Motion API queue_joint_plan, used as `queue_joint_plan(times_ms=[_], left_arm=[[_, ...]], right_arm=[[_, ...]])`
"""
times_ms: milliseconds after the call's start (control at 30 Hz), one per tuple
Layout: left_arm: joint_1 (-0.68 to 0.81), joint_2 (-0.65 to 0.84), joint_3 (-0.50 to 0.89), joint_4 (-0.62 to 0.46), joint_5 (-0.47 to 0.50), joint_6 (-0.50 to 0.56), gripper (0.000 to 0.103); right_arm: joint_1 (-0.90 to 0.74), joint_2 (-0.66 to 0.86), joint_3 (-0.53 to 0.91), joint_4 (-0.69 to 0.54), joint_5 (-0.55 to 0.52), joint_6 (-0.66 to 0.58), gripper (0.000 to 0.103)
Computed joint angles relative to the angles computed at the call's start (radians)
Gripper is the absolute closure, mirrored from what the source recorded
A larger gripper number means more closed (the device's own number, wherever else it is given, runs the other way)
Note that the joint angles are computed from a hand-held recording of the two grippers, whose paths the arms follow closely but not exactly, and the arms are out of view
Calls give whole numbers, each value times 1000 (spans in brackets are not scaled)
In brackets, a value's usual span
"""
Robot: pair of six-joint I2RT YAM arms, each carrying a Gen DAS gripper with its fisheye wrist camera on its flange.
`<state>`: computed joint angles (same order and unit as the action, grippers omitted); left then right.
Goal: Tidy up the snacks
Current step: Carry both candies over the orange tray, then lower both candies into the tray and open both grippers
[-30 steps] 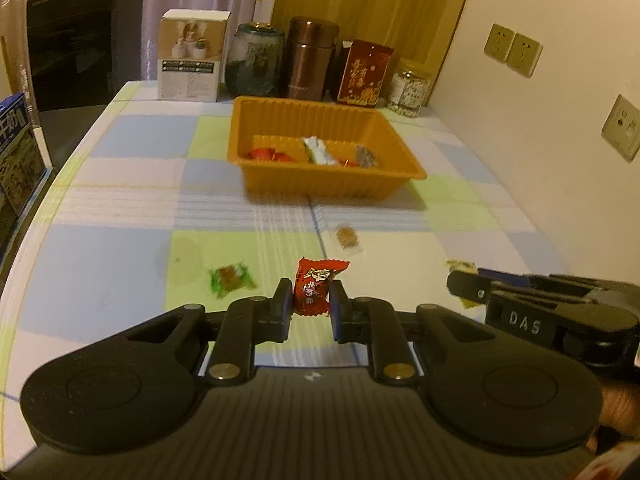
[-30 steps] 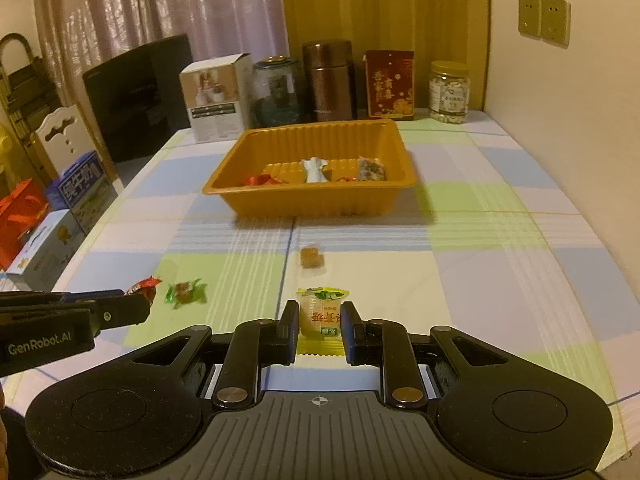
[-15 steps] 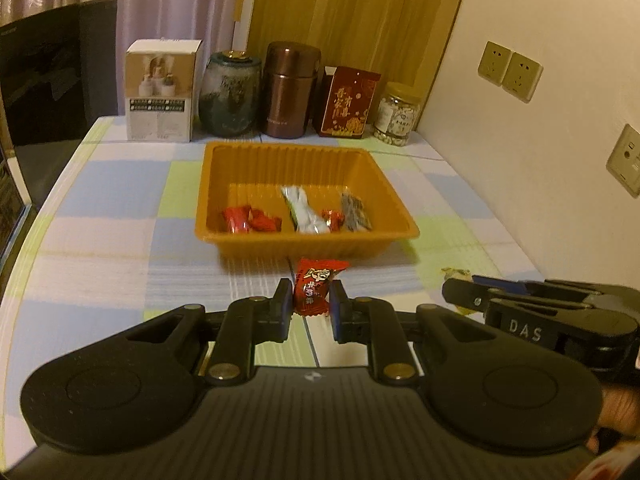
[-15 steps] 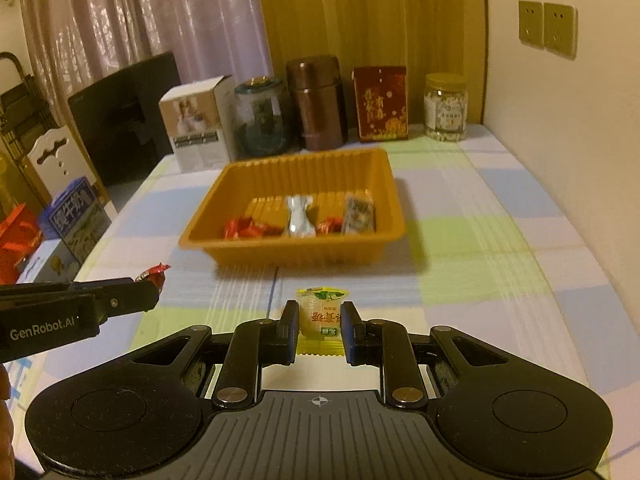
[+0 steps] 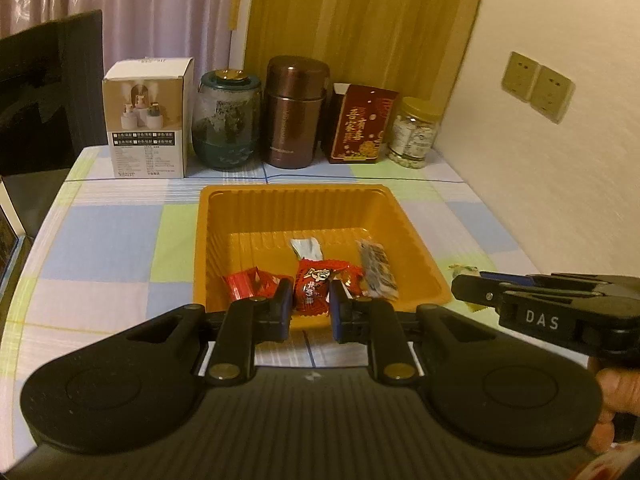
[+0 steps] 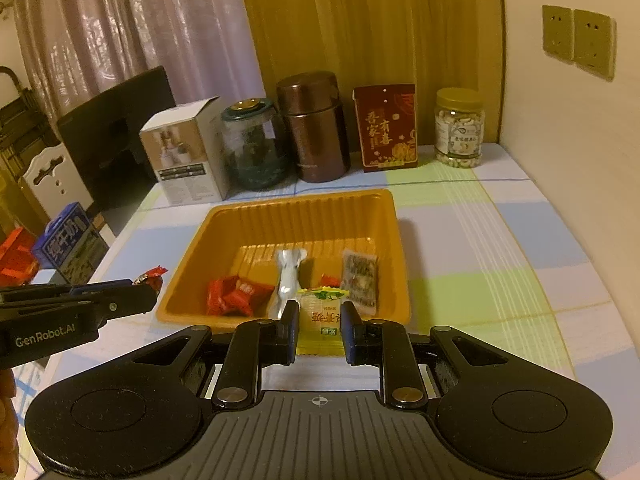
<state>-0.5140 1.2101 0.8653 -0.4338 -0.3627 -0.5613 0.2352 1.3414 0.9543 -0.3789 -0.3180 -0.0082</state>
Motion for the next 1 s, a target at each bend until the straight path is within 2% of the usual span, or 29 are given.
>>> queue_joint_plan(times_ms=[367,833,867,967,1000], left_arm=[[117,178,91,65,94,76,86],[181,296,146,129,158,100,86],[188,307,147,138,170,99,85],[201,332,149,145,185,89,72],[202,333,146,148,188,92,72]], right_arm=[[27,231,175,6,8,-17,81],[8,325,242,-3,-5,2,81],[8,327,245,-4,-4,2,81],[8,331,250,-3,-4,8,81],[8,328,248,-2,-4,8,81]])
